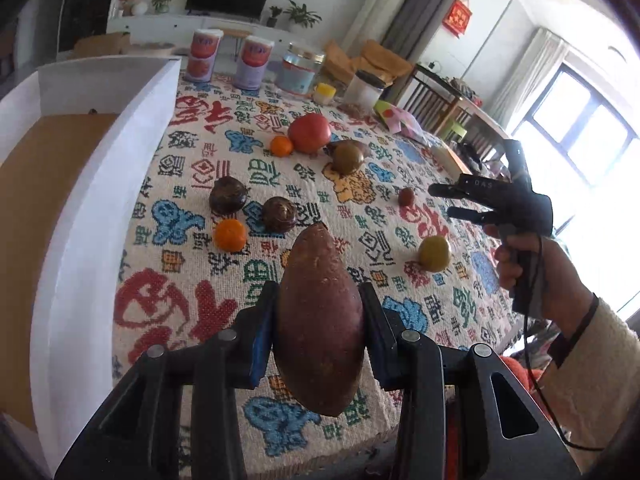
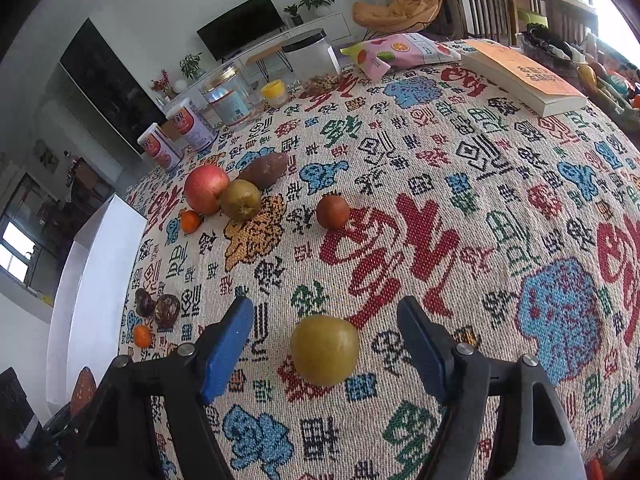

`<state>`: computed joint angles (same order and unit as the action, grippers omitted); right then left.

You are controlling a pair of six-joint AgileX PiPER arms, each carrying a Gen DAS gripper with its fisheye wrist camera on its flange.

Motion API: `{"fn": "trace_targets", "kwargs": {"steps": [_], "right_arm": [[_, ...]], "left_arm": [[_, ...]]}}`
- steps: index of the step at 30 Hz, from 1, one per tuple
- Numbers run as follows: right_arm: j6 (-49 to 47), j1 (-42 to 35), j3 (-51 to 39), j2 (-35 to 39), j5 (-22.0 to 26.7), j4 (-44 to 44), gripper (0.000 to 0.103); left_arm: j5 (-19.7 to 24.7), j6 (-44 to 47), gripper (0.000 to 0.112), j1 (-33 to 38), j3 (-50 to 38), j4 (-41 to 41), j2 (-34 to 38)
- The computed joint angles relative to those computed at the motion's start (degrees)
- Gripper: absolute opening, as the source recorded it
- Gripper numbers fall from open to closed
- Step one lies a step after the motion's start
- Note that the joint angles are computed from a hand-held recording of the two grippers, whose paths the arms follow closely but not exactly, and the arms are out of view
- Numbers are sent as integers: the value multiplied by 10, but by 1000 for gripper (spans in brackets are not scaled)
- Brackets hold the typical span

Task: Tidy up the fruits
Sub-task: 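Lift the sweet potato with the left tool while the right tool grasps a brown fruit, then open both tools over the white box to drop the sweet potato and brown fruit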

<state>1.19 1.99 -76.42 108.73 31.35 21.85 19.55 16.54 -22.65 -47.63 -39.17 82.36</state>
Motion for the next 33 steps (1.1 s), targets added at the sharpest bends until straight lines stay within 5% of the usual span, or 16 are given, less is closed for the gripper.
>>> {"fn": "trace_targets", "kwargs": {"steps": [8,11,17,22,27,33], "right_arm": [[147,7,-388,253,223,-91,53],[152,6,-407,271,234,-100,27],[110,4,-293,182,182,-55,27],[61,67,-248,90,171,-13,27],[10,196,-324,96,199,92,27],[25,359,-547,232,270,142,27]], "left_arm": [[33,4,41,38,11,0,-44],[37,21,41,49,17,-16,-47],[71,49,41,89,22,-61,-90],[165,38,41,190,-4,-59,-164],[232,-17,41,326,-27,30,-225],[196,-112,41,393,21,188,-207]]}}
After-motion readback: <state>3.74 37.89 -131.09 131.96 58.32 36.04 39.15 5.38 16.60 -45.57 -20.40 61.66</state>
